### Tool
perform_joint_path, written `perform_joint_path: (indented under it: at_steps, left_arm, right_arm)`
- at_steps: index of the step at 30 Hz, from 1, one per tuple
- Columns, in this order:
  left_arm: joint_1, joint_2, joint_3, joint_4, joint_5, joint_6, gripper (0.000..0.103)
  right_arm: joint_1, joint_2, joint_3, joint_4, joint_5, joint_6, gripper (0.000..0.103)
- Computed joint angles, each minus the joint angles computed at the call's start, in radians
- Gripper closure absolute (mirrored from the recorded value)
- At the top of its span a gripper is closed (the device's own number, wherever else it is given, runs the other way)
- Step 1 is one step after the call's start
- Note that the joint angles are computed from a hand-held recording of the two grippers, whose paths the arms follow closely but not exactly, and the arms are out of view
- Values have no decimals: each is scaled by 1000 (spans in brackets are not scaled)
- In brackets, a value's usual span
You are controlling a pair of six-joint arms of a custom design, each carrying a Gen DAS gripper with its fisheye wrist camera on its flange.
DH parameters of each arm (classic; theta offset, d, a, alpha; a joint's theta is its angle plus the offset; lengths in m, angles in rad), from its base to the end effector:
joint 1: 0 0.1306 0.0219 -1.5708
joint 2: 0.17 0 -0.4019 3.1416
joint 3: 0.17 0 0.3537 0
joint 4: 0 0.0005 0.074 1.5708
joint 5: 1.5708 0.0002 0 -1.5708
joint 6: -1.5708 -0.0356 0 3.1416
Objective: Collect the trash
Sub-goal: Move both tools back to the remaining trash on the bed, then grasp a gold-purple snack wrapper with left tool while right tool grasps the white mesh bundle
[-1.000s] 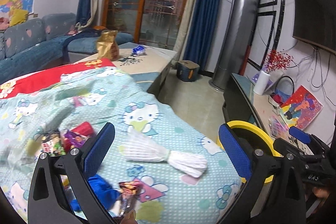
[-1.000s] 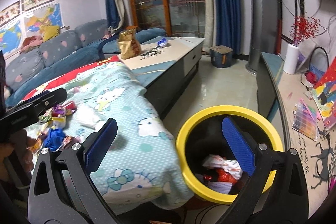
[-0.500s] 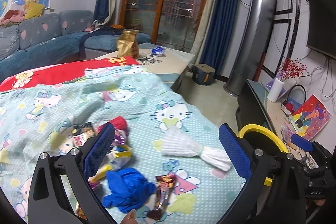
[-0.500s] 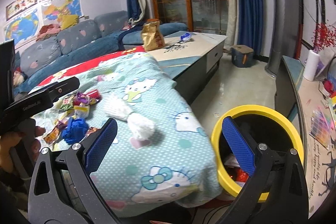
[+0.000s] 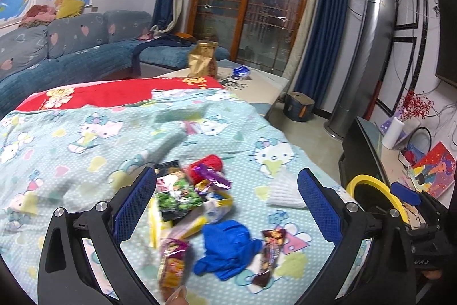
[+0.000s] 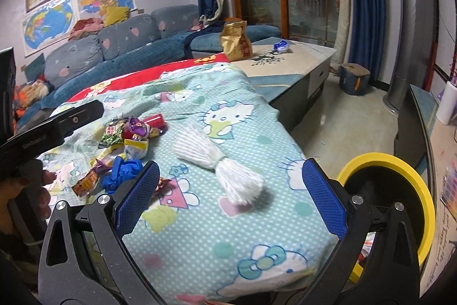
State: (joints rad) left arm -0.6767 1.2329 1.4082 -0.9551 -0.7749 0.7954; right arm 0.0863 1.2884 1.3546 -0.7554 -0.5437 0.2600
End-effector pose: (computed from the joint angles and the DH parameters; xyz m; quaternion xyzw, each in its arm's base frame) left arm 0.3065 -0.2149 0.5185 -0.1960 0.8443 0.0189 0.4984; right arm 0.4072 0.0532 0.4868 -0.2629 0.8384 0.2063 0.4305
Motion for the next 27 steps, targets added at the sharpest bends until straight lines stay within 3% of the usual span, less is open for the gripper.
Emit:
perform_joint_path:
  at_steps: [5,17,23,27]
  left_arm:
    - [7,-34,-30,-60,-8,59,7]
    - [17,-134,-147,-159,76,168,7]
    - [5,-164,-197,-143,137,186,8]
    - [-10,-159,-213,-127,175,175,21]
  right_arm:
    - [32,40,43,-21,17,17,11]
    - [91,147,127,-89,96,102,11]
    - [110,189,153,-117,133,131,11]
    - [117,222,174,-156,144,136,11]
